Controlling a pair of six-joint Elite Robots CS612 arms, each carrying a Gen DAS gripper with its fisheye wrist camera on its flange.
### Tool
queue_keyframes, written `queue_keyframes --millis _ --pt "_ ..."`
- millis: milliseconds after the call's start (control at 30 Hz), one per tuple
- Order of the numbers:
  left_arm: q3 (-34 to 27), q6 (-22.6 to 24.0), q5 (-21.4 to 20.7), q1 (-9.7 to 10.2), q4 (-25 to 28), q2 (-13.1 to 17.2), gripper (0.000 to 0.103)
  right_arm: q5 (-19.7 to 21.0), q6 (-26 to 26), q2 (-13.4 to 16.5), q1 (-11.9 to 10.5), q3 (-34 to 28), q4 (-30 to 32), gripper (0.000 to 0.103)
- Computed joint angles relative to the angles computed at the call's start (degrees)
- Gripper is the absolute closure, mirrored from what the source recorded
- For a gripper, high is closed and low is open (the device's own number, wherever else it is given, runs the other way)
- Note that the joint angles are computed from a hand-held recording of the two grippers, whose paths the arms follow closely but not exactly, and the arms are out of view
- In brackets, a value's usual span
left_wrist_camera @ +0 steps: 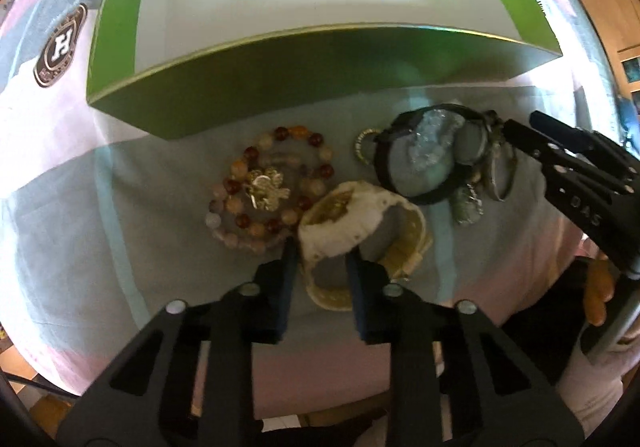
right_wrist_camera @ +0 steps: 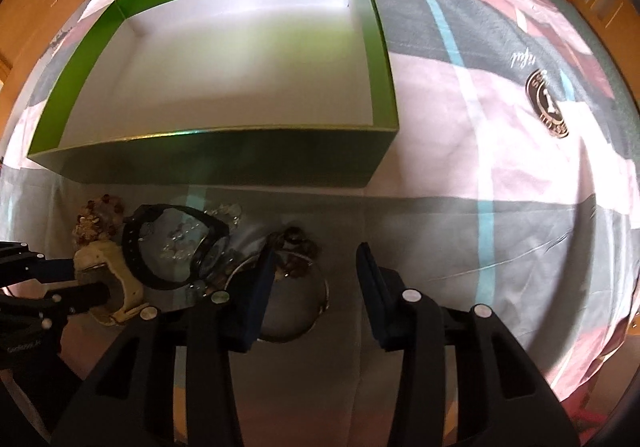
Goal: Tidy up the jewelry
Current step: 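Grasp the white wristwatch with the left tool while the right tool grasps the black-strap watch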
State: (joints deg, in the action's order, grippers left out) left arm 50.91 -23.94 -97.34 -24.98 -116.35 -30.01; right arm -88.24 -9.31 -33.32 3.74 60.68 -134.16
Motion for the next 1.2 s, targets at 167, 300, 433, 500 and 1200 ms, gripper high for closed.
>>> queue_keyframes --millis 167,300,433,500,1200 --pt "0.72 -2.14 0.54 -0.02 -1.27 -0.19 0.09 -1.18 0.73 0.76 -0.42 -1.97 1.57 0.062" --pt "4.25 -5.94 0.1 0.81 -6.26 -2.22 0.093 -0.03 3.75 1.08 -1.32 -2.75 3.43 0.062" --pt "3.95 -6.0 -0.87 0.97 -5.26 -2.0 0.09 12.55 3.81 0.83 -2.8 -2.6 4.56 0.062" --pt "2.12 -4.98 -0.88 0.74 -3.85 -0.73 0.089 15.5 3.92 0.89 -2.81 -2.58 3.51 0.062" --pt "3.54 -5.64 -0.93 0.82 -6.16 -0.54 0.093 12.42 0.14 5.88 -0.34 -10.69 5.67 0.092"
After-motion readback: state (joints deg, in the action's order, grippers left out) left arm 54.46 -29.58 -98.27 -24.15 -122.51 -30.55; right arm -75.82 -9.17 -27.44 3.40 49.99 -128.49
